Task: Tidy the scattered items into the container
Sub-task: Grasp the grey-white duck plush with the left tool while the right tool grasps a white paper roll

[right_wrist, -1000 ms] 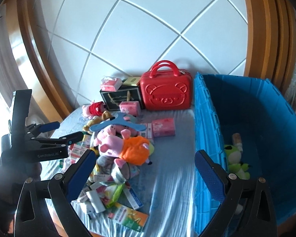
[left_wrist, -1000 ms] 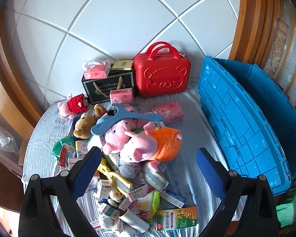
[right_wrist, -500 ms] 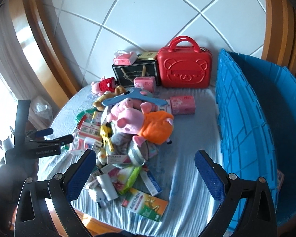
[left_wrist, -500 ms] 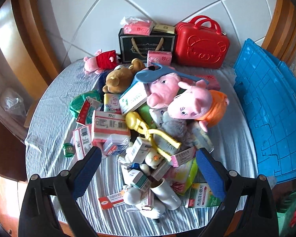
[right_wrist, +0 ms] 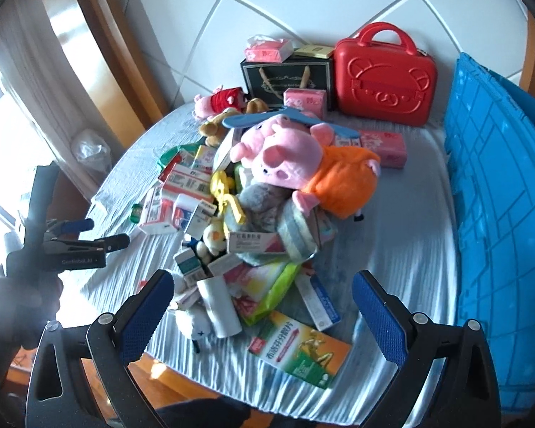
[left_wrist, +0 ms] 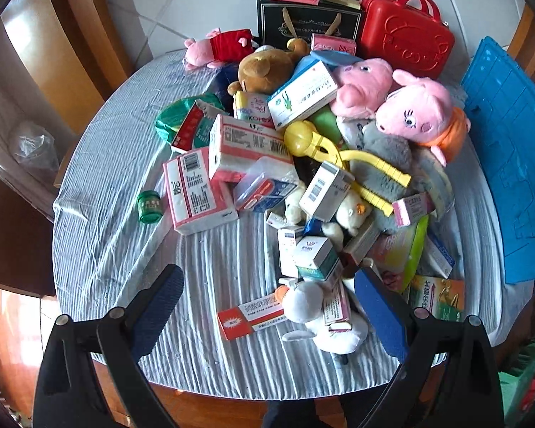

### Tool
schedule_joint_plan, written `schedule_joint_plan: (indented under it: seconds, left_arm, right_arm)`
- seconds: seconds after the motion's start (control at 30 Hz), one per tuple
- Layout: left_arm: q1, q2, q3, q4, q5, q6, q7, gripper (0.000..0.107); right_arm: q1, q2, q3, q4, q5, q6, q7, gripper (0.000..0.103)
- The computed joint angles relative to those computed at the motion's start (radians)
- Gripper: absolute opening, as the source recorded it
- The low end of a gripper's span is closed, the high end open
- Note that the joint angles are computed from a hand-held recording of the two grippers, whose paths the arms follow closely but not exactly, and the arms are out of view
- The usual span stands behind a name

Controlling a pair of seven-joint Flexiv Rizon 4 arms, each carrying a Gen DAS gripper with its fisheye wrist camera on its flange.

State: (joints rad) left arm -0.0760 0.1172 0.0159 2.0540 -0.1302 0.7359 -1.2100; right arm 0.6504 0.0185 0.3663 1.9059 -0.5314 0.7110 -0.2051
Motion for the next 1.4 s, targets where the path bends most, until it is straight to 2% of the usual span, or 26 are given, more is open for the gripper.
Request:
schedule_joint_plan:
  seconds: [0.17,0.27,0.43,0.57,0.63,0.87,0.97,1.03,1.23,1.4]
  left_arm:
    - [0.002,0.0,0.014,0.073,-0.009,0.014,0.041,0.098]
    - [-0.006,-0.01,0.018,0.12,-0.053,0.045,0.097,0.097]
    - [-0.013,-0.06,0.009,0.166,-0.119,0.084,0.159,0.088]
    - [-0.011,-0.119,-0.001,0.17,-0.155,0.094,0.173,0.075]
    - [-0.012,-0.139,-0.007,0.17,-0.182,0.099,0.196,0.069]
    - [-0.012,-0.189,-0.021,0.171,-0.254,0.116,0.241,0.068]
    - [-0.014,-0.204,-0.026,0.164,-0.252,0.124,0.236,0.068]
    - [-0.017,-0.209,-0.029,0.16,-0.25,0.133,0.235,0.062]
    - [-0.019,-0.212,-0.033,0.155,-0.262,0.129,0.253,0.053]
    - [-0.016,-0.195,-0.029,0.154,-0.287,0.118,0.264,0.052]
  right_arm:
    - [0.02,-0.078,-0.008,0.016,-0.011,0.098,0.001,0.101]
    - [0.036,-0.126,-0.019,0.019,-0.009,0.137,-0.015,0.101]
    - [0.062,-0.219,-0.04,0.029,0.004,0.23,-0.059,0.101]
    - [0.083,-0.294,-0.056,0.004,0.039,0.234,-0.102,0.098]
    - [0.093,-0.328,-0.062,-0.014,0.054,0.227,-0.135,0.09]
    - [0.105,-0.422,-0.078,-0.059,0.128,0.246,-0.197,0.075]
    - [0.114,-0.449,-0.088,-0.083,0.142,0.239,-0.209,0.067]
    - [0.116,-0.463,-0.094,-0.098,0.153,0.235,-0.214,0.055]
    - [0.122,-0.495,-0.104,-0.142,0.164,0.214,-0.257,0.045]
    - [0.119,-0.474,-0.111,-0.129,0.174,0.229,-0.237,0.045]
